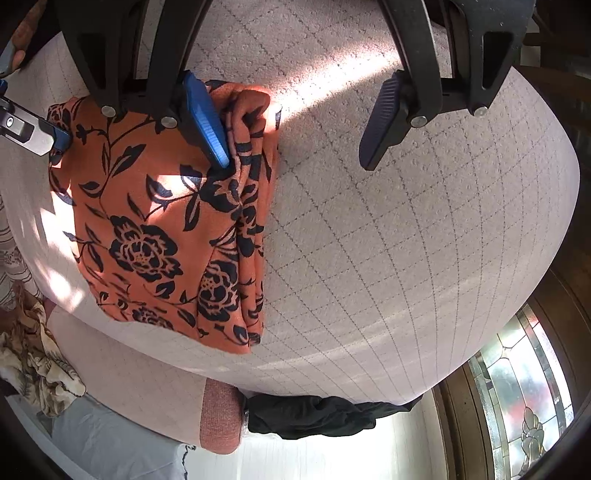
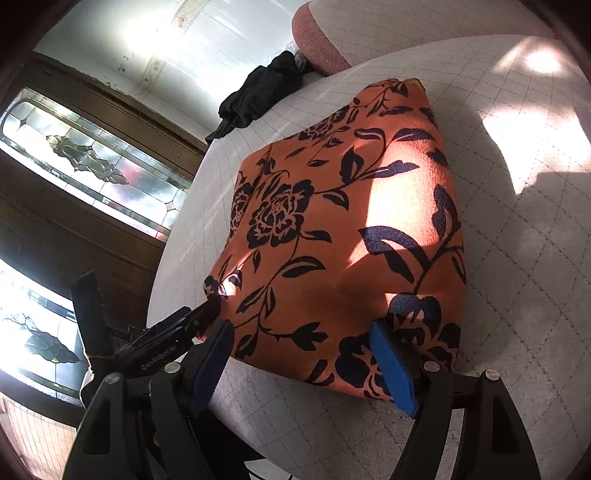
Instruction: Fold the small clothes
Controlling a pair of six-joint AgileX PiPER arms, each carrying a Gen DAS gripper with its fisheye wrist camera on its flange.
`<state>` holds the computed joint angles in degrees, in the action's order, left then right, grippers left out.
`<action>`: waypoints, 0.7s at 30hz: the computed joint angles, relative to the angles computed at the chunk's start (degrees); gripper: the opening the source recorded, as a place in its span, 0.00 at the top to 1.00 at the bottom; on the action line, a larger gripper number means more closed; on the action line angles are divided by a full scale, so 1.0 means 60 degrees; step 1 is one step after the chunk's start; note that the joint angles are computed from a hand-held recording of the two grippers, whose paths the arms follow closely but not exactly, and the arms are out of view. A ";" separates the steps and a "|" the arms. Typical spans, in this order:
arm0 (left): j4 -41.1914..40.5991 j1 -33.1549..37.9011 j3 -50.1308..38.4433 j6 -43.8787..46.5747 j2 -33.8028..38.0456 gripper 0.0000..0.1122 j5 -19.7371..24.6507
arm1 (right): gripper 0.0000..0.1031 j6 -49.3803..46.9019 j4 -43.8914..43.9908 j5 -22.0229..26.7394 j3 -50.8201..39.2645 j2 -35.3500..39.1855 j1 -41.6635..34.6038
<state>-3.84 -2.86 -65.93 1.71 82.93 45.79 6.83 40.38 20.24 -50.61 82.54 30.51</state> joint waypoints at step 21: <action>-0.4542 0.0470 -0.3583 0.3364 0.3628 0.76 0.1703 | 0.68 -0.1837 0.0510 0.1275 -0.2392 0.2332 -0.2150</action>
